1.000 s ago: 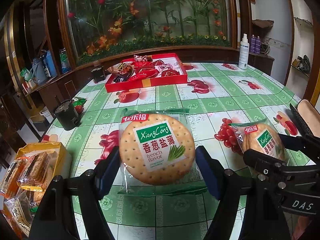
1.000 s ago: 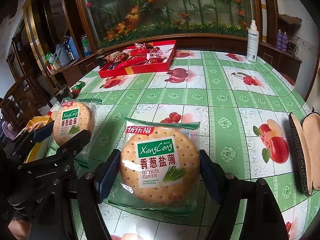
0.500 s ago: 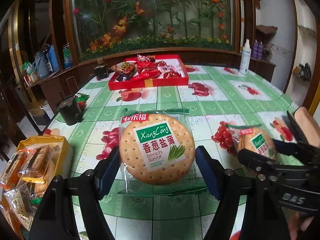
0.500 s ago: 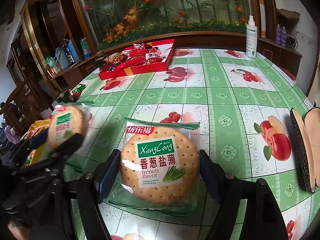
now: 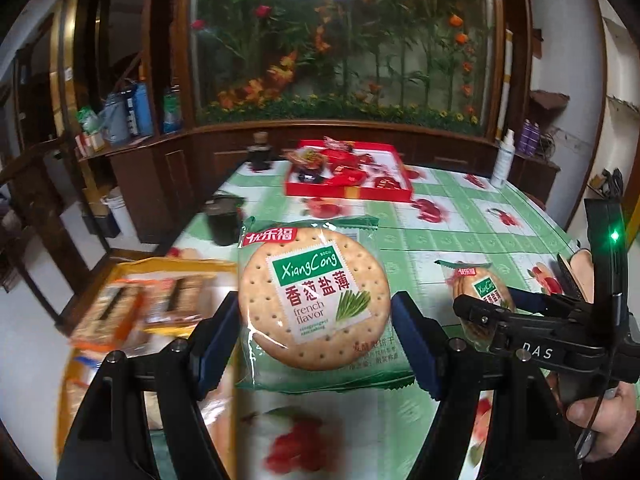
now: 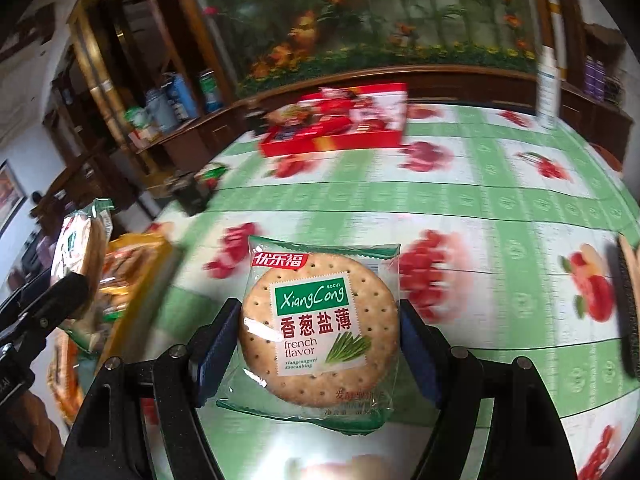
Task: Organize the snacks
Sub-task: 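Carry both round cracker packs into the yellow tray and open both grippers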
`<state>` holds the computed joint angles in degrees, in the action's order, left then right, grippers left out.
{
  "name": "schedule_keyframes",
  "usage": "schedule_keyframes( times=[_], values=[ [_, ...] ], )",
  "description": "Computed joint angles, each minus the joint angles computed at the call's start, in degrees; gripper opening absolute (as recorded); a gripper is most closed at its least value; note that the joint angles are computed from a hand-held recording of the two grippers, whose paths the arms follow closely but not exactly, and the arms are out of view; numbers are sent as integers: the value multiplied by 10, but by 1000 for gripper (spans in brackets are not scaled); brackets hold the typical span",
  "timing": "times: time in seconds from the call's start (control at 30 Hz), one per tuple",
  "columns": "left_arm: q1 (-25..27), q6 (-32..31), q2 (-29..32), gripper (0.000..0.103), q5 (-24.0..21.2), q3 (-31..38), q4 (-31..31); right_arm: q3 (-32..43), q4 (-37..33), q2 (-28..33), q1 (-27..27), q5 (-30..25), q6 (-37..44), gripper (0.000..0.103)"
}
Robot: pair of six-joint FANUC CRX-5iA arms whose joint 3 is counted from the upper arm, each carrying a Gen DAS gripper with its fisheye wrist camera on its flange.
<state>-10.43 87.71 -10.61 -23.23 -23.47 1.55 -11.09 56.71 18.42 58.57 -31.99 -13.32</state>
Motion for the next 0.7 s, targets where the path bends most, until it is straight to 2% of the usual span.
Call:
schedule_keyframes(
  times=[0.17, 0.33, 0.53, 0.63, 0.7],
  values=[
    [62, -54, -60, 75, -4, -63, 48, 86, -54, 42, 21, 18, 99, 81],
    [126, -155, -122, 75, 5, -148, 138, 229, -173, 114, 39, 7, 255, 81],
    [152, -159, -156, 75, 7, -184, 130, 426, -310, 217, 46, -50, 418, 81],
    [163, -135, -161, 75, 8, -185, 96, 538, -357, 277, 47, -104, 484, 81],
    [167, -134, -160, 75, 8, -190, 97, 614, -380, 318, 48, -144, 517, 81]
  ],
)
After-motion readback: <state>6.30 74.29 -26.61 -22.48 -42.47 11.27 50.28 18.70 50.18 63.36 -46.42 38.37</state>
